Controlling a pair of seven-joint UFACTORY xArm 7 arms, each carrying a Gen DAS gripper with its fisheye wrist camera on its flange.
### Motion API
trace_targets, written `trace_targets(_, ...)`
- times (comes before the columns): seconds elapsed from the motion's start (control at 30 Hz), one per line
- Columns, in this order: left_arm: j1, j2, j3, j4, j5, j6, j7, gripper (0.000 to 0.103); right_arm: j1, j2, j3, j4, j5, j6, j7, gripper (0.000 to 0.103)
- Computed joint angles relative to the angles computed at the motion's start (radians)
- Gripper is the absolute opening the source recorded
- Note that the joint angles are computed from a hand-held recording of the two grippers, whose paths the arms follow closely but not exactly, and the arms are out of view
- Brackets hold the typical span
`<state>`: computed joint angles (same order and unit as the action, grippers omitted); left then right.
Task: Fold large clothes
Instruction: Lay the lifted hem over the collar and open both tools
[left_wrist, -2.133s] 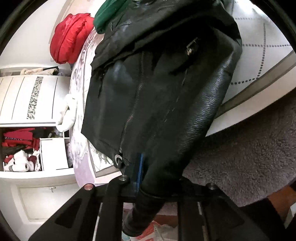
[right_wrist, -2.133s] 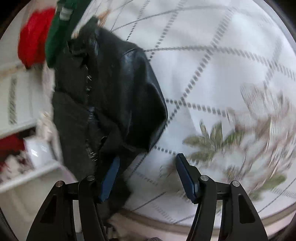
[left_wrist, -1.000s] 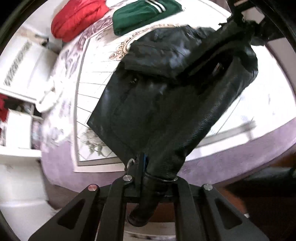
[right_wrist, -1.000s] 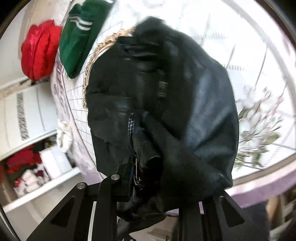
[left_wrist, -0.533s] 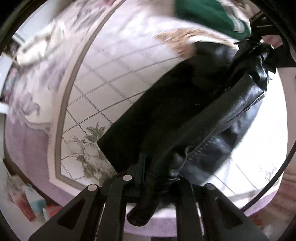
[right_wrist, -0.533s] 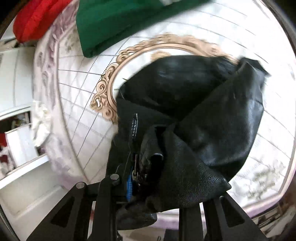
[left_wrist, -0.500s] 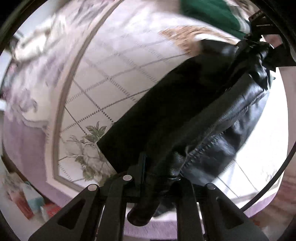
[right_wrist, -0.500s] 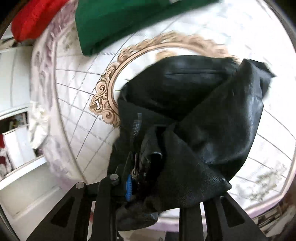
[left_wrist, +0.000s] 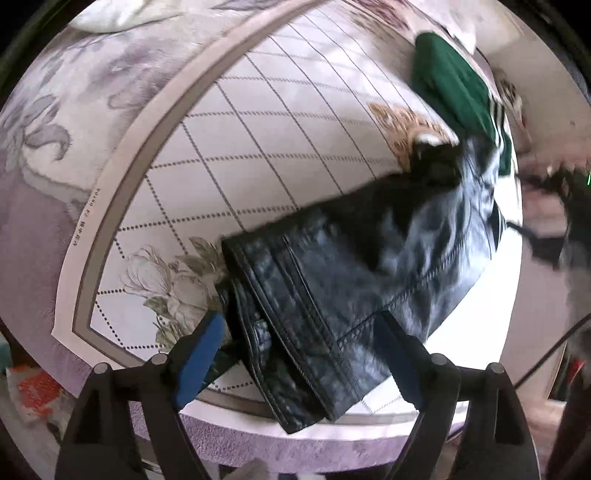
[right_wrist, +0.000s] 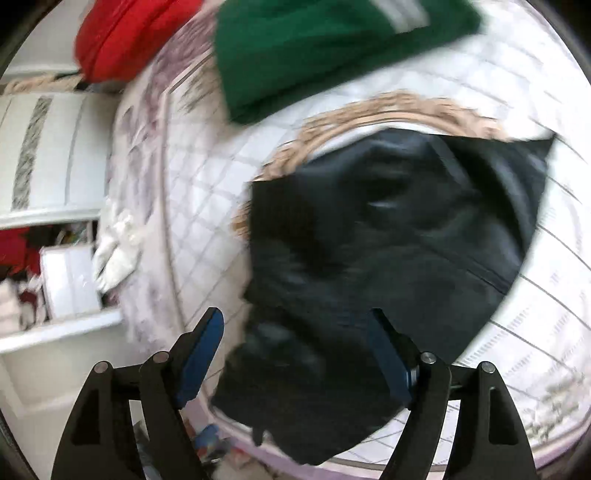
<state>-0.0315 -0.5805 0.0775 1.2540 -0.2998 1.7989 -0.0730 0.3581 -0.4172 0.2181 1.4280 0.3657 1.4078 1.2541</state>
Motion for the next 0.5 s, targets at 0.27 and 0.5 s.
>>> trace_targets(0.27,-0.034,0.1,-0.096,-0.051,0.036,-0.239,-0.038,0.083,0.004,0.092,0.013,-0.224,-0.064,-0.216,-0.106,0.037)
trace_targets(0.5,-0.087,0.143,-0.115,0.01,-0.009,-0.278,-0.13,0.083,-0.067,-0.158,-0.034,-0.2,-0.148,-0.024,-0.067,0.053)
